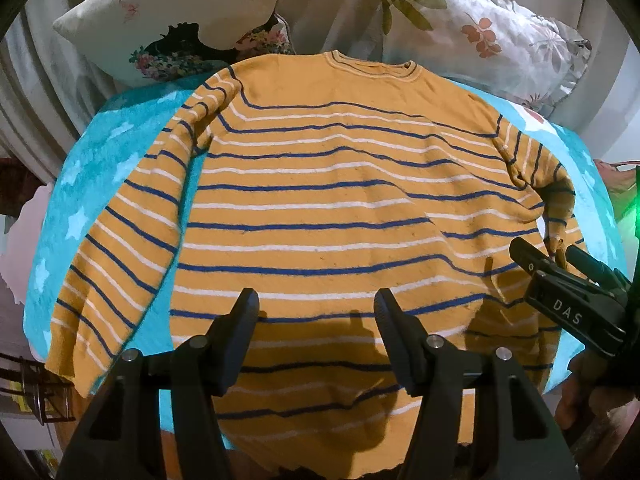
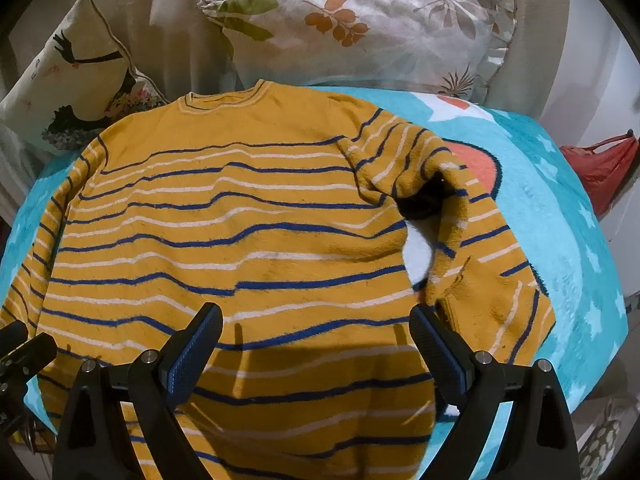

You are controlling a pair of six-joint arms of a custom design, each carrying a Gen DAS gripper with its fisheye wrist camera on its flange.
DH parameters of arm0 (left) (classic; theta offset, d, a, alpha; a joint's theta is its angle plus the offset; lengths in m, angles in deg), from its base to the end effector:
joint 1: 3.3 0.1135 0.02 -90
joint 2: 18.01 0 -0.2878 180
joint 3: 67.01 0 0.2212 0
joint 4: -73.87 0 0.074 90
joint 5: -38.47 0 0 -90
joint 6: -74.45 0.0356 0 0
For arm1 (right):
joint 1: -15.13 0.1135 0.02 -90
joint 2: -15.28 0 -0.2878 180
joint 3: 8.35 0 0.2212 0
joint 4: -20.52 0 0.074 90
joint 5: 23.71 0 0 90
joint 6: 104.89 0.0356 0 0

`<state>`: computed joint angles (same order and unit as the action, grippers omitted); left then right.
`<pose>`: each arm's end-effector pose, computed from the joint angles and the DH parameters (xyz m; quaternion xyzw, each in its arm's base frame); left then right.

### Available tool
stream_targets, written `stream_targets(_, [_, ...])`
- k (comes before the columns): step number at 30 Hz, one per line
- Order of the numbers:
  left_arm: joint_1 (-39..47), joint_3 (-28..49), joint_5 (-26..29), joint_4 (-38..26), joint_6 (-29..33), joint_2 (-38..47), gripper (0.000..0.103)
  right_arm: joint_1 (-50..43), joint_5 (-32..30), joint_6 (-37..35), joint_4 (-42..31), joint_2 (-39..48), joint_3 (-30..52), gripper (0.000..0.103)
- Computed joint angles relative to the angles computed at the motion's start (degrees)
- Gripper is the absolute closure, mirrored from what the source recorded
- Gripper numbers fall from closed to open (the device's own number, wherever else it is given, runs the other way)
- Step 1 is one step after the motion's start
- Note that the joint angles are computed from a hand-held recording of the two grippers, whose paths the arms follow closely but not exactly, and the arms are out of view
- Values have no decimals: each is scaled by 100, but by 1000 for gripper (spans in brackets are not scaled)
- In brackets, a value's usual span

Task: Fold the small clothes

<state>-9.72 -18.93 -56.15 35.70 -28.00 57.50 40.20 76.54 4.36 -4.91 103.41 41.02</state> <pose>0.1887 -0.0183 0.1905 -0.0599 0.9748 0.0042 0.2148 0.2115 0.0920 0.1645 -0.0294 0.9706 0.0033 0.2389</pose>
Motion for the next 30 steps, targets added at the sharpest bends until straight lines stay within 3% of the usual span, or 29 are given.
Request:
stream_targets(4, [-298, -14, -131, -26, -321, -20, 37, -188, -116, -188, 60, -80, -99, 6])
stream_targets(30, [-2036, 15, -776, -72, -2201, 337, 37, -1403, -805, -1520, 221, -331, -477, 6])
